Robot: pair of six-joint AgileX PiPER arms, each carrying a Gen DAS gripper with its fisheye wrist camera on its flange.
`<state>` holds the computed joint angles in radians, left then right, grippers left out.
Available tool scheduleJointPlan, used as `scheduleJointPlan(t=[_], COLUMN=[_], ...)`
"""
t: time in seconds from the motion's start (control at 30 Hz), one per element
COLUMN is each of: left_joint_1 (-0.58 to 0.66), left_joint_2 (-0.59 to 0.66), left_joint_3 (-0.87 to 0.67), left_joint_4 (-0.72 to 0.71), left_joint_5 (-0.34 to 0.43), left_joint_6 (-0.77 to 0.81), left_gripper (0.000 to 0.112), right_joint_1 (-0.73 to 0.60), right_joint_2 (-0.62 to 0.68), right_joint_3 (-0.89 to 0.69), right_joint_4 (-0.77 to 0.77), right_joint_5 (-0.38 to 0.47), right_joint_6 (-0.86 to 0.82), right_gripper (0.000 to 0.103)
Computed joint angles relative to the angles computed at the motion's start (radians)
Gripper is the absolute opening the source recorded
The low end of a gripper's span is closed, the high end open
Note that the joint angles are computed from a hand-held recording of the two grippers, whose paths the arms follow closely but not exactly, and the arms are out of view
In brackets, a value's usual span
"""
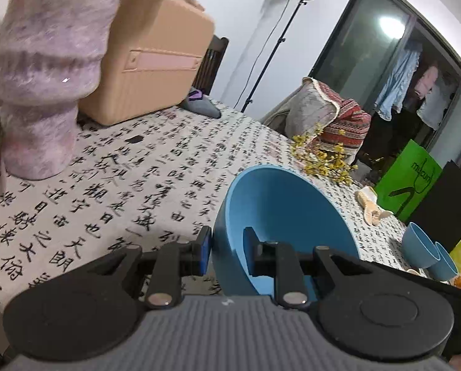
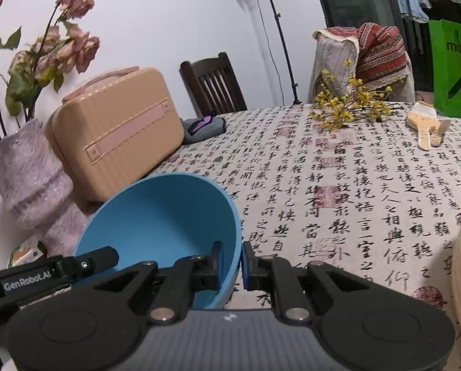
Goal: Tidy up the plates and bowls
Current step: 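Lower the blue bowl onto the cloth with both grippers, then open the left gripper off the bowl rim while the right gripper opens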
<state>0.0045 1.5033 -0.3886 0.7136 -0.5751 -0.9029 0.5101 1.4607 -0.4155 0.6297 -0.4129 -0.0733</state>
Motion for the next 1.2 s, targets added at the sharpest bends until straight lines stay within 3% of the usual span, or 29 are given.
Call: scheduleJointPlan(t=[0.57, 0.83, 0.9, 0.97, 1.2], left_joint_1=[0.083, 0.074, 0.083, 0.086, 0.104], left_joint_2=[0.085, 0.114, 0.113, 0.102, 0.071], left_joint_3=[-0.043, -0.064, -0.061, -0.053, -0.007], left_joint_4=[0.108, 0.095, 0.099, 0.078, -0.006], left_joint_5=[-0.011, -0.003, -0.014, -0.019, -0.059], left_joint_6=[-0.086, -0.09, -0.089, -0.064, 0.047], left_gripper=[0.022, 0.024, 0.027, 0.037, 0.055], right_joint_1=[0.011, 0.007, 0.007, 0.01, 0.008], right_joint_2=[0.106, 0.121, 0.111, 0.099, 0.058], right_joint_3=[-0.101, -0.102, -0.089, -0.072, 0.003], right_joint_4=[0.011, -0.008, -0.043, -0.06, -0.118], right_joint_5=[0.061, 0.041, 0.024, -0.001, -0.107], right_joint_6=[-0.007, 0.012, 0.041, 0.054, 0.117], right_gripper=[0.012, 0.017, 0.022, 0.031, 0.067])
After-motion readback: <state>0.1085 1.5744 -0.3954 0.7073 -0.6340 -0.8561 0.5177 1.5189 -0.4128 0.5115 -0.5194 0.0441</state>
